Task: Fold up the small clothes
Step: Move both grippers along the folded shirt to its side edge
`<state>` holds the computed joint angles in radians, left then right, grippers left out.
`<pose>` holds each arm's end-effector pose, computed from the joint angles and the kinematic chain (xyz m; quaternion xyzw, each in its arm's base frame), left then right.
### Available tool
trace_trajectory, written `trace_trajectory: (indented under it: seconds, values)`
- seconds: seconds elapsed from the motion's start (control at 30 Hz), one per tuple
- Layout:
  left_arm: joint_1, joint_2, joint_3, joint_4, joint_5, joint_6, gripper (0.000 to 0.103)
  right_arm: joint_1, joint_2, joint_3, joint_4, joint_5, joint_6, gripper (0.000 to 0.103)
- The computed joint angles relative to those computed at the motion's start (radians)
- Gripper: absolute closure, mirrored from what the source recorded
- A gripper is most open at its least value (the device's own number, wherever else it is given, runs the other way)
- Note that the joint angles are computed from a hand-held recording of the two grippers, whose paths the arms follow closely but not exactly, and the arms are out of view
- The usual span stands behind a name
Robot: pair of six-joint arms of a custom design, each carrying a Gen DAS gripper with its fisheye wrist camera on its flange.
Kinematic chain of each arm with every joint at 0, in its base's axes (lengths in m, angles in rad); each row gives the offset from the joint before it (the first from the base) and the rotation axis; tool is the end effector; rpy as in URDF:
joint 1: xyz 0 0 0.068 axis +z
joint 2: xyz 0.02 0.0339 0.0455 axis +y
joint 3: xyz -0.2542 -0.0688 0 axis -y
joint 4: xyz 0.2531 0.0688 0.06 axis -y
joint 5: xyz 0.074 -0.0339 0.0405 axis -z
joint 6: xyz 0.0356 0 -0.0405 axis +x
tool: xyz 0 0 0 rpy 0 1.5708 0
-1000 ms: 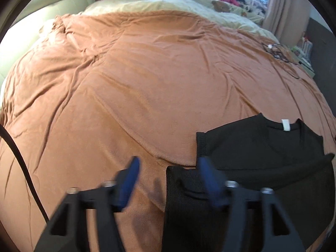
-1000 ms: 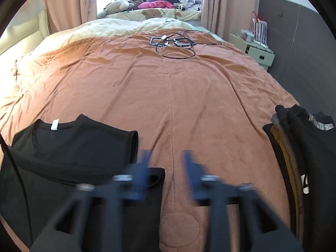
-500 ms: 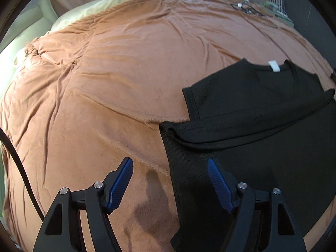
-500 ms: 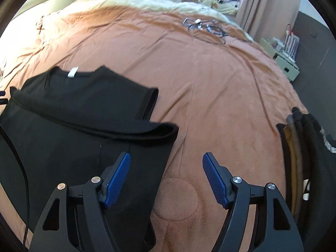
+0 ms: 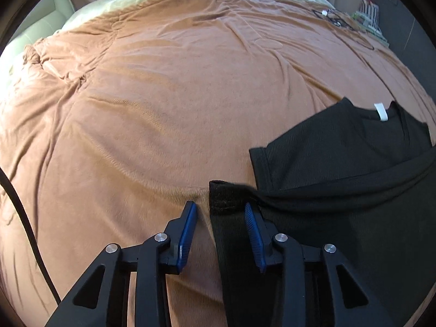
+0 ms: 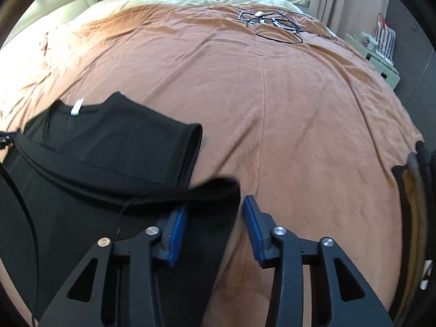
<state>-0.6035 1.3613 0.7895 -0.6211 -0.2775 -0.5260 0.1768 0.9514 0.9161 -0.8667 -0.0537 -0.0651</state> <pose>0.2133 -0.1352 0.1750 0.0117 0.9730 0.0152 0.2298 0.1920 0.0362 0.2856 -0.1227 0.9363 0.0436 0.3262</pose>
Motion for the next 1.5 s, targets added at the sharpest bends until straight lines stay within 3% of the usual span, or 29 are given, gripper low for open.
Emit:
trace_trajectory:
  seconds: [0.17,0.23,0.3,0.77,1.1,1.17,1.27,1.3,1.33,1.4,1.5]
  values:
    - [0.022,-0.008,-0.021,0.055,0.041,0.006,0.078,-0.073,0.029,-0.008,0.044,-0.088,-0.033,0.087]
    - [0.015,0.007,-0.007,0.056,0.025,0.007,0.089,-0.091,0.024,-0.017,0.054,-0.102,-0.037,0.095]
    - [0.001,0.006,0.002,0.042,0.001,-0.007,0.092,-0.099,0.01,-0.015,0.047,-0.106,-0.036,0.101]
    - [-0.024,-0.083,0.118,-0.079,-0.143,-0.028,0.096,-0.086,-0.112,0.044,-0.002,-0.065,-0.023,0.103]
    - [0.053,0.093,0.195,-0.006,-0.141,0.006,0.096,0.015,0.066,0.096,0.106,0.062,0.028,0.102]
    - [0.062,0.149,0.224,-0.016,-0.15,-0.002,0.09,0.048,0.113,0.099,0.129,0.125,0.041,0.102]
    - [0.047,0.192,0.255,-0.057,-0.208,-0.033,0.087,0.107,0.193,0.151,0.116,0.23,0.087,0.097]
    - [0.05,0.178,0.242,-0.043,-0.187,-0.029,0.082,0.118,0.209,0.164,0.112,0.249,0.102,0.089]
    - [0.053,0.16,0.226,-0.033,-0.162,-0.029,0.07,0.121,0.199,0.158,0.116,0.245,0.113,0.083]
    - [0.04,0.139,0.211,-0.04,-0.159,-0.043,0.053,0.127,0.186,0.165,0.109,0.233,0.124,0.045]
    - [0.0,0.102,0.191,-0.063,-0.18,-0.056,0.05,0.142,0.127,0.143,0.086,0.236,0.117,0.041]
